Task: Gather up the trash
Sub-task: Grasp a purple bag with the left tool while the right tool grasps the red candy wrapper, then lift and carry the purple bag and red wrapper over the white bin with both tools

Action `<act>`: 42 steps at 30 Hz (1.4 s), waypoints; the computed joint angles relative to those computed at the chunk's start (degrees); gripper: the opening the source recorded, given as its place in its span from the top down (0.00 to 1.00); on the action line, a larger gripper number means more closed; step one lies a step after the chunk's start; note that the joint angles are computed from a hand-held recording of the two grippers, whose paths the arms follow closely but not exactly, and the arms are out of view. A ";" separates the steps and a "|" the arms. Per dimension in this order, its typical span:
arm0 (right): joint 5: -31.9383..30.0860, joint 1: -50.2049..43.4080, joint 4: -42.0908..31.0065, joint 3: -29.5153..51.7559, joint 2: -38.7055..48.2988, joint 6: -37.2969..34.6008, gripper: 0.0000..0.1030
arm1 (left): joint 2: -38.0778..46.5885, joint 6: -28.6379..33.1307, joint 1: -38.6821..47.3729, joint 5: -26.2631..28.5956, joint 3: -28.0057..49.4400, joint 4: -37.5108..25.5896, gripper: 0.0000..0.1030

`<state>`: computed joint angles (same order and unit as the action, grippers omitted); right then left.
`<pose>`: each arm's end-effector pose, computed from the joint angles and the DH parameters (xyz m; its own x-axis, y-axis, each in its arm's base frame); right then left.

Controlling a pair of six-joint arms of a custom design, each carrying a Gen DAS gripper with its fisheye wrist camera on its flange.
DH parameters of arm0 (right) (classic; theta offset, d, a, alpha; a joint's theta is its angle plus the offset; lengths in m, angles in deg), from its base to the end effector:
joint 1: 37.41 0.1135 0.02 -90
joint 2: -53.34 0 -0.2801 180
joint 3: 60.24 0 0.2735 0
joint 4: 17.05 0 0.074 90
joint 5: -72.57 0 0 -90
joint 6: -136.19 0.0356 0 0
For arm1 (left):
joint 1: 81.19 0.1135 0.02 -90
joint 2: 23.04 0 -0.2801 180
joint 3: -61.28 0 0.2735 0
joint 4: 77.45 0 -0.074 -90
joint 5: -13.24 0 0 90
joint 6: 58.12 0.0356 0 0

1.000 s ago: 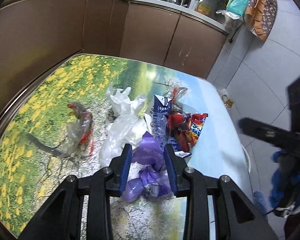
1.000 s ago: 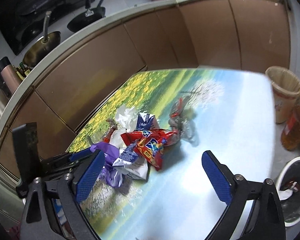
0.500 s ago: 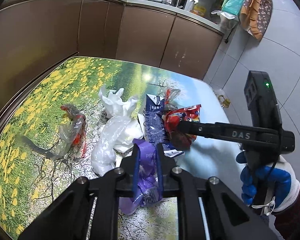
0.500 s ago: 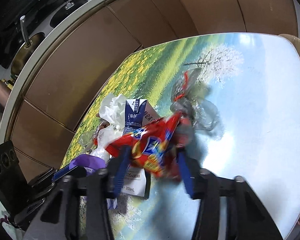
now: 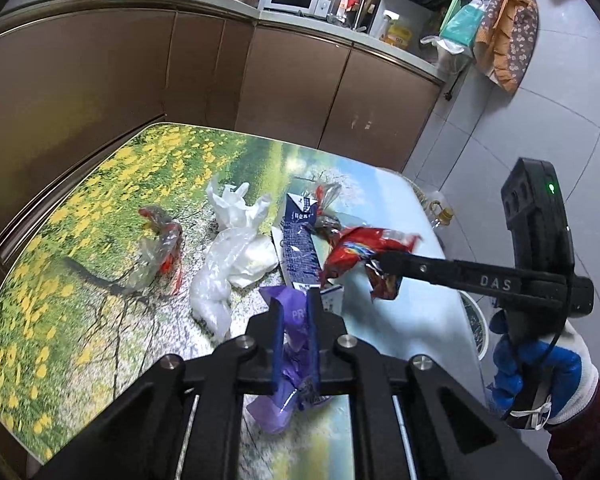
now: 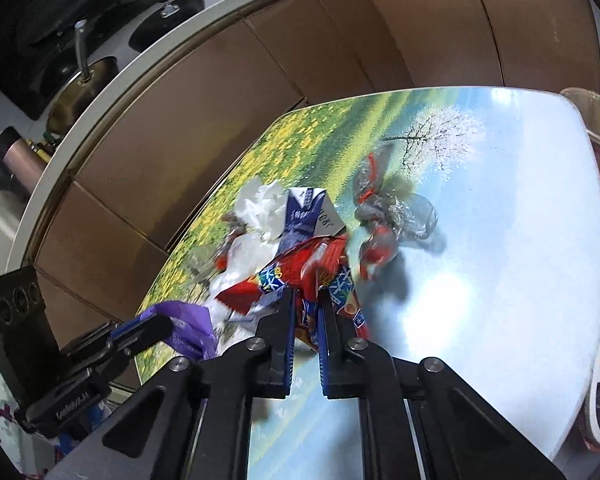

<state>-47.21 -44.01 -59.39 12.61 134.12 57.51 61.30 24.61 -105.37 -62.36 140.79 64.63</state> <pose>0.3130 -0.0184 0.2716 -0.7914 0.2631 -0.5518 -0.0614 0.8638 0.5000 0.3107 -0.1492 0.2956 -0.6856 0.1735 -0.7071 0.4804 0.8375 -0.2604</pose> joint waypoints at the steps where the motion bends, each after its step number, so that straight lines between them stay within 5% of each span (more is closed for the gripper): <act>1: 0.09 -0.04 -0.61 -0.53 -1.32 -0.30 0.93 | -1.20 -0.20 0.16 0.12 -0.71 -0.23 0.91; 15: -0.04 -1.48 -11.05 -5.64 -21.95 -1.37 0.93 | -19.26 -2.27 4.04 1.29 -10.05 -5.50 0.91; 30: -3.77 -7.24 -23.47 -2.42 -37.95 -3.55 0.93 | -31.93 -1.84 10.93 2.63 -10.28 -13.00 0.91; 37: -15.64 -24.54 -31.59 0.24 -40.04 -12.53 0.93 | -33.26 -3.24 8.26 0.46 -8.89 -14.33 0.91; 42: -27.84 -44.91 -44.67 3.58 -36.56 -29.85 0.93 | -31.70 -4.90 2.89 -3.00 -7.14 -14.06 0.91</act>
